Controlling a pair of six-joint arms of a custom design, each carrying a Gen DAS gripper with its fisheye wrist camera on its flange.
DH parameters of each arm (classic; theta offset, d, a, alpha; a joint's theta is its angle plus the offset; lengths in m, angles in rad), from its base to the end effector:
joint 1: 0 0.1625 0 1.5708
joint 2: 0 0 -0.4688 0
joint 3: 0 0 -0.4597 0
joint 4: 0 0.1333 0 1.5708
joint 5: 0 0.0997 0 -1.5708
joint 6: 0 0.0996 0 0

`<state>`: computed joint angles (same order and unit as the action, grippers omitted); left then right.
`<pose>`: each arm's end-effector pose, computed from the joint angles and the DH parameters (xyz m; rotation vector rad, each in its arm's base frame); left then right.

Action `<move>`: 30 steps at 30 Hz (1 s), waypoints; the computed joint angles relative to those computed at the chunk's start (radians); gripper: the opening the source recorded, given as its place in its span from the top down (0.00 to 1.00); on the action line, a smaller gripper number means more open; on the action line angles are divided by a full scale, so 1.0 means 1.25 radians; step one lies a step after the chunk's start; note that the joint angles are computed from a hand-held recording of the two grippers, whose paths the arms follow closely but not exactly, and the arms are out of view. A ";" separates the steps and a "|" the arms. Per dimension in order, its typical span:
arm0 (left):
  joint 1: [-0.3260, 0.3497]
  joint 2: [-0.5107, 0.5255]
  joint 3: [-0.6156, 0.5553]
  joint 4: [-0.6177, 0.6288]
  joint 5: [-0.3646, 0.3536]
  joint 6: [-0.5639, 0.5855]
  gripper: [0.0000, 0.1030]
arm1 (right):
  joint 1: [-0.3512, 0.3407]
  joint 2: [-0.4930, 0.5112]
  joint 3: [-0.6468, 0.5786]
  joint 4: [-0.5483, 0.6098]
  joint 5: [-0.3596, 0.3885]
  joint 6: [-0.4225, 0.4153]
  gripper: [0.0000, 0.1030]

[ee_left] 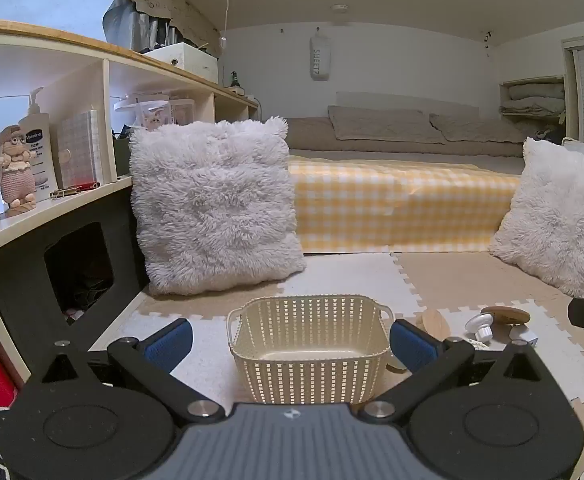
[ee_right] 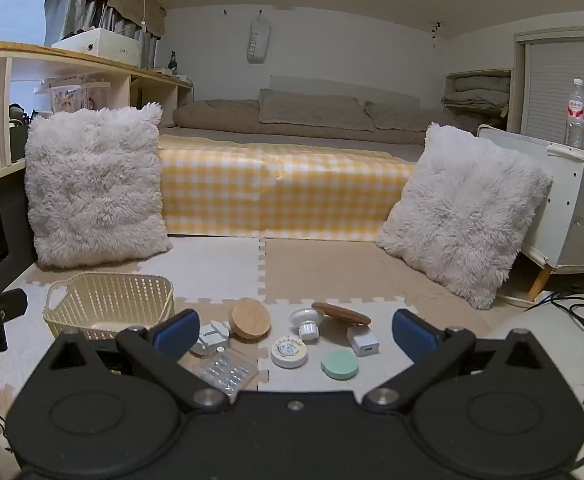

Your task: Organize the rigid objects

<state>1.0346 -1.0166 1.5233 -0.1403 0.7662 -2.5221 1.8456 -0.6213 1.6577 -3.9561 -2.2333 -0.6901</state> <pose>-0.1698 -0.6871 0.2202 0.5934 1.9647 -1.3179 0.2630 -0.6675 0.1198 0.4175 -1.9202 1.3480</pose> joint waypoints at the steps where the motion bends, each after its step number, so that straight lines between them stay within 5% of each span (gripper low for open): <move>1: 0.000 0.000 0.000 0.000 0.000 0.000 0.00 | 0.000 0.000 0.000 0.001 -0.001 -0.001 0.00; 30: 0.000 0.002 -0.003 0.007 -0.003 -0.006 0.00 | -0.001 -0.001 0.000 0.012 -0.006 0.008 0.00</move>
<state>1.0341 -1.0147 1.5195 -0.1322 0.7630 -2.5301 1.8450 -0.6225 1.6578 -3.9409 -2.2402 -0.6806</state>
